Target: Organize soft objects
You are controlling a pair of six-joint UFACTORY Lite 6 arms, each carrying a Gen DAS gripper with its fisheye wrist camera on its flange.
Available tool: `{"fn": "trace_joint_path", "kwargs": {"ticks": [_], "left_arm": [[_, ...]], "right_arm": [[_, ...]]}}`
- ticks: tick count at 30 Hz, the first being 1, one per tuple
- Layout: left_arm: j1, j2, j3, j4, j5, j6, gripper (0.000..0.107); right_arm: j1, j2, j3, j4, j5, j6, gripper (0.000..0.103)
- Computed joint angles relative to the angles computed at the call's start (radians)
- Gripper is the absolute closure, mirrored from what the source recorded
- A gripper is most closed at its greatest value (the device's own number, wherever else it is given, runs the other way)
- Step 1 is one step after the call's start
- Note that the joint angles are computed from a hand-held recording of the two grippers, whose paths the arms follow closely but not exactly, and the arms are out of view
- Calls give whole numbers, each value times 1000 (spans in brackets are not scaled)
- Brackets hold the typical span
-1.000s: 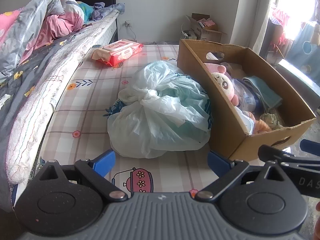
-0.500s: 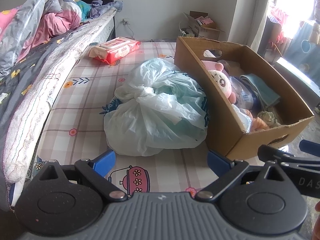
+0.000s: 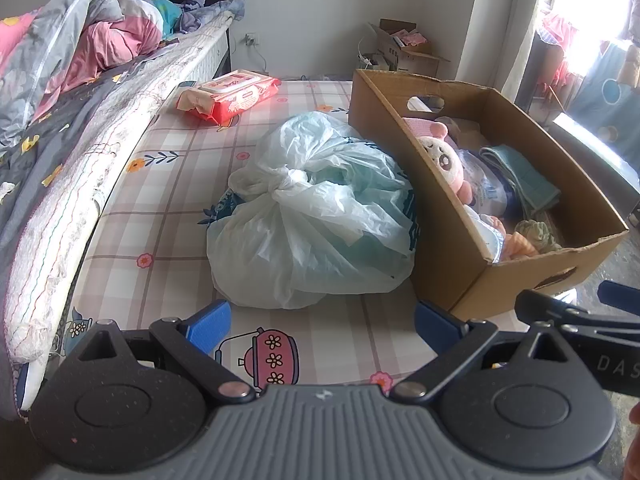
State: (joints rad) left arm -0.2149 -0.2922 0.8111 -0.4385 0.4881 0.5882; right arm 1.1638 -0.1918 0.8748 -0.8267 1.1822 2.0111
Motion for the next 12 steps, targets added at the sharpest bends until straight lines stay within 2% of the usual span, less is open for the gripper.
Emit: {"fn": "trace_joint_path", "kwargs": {"ticks": [12], "left_arm": [[3,4,4,-5,2,8,8]], "right_arm": [[-4,1,-3,1,-7,-1,1]]}}
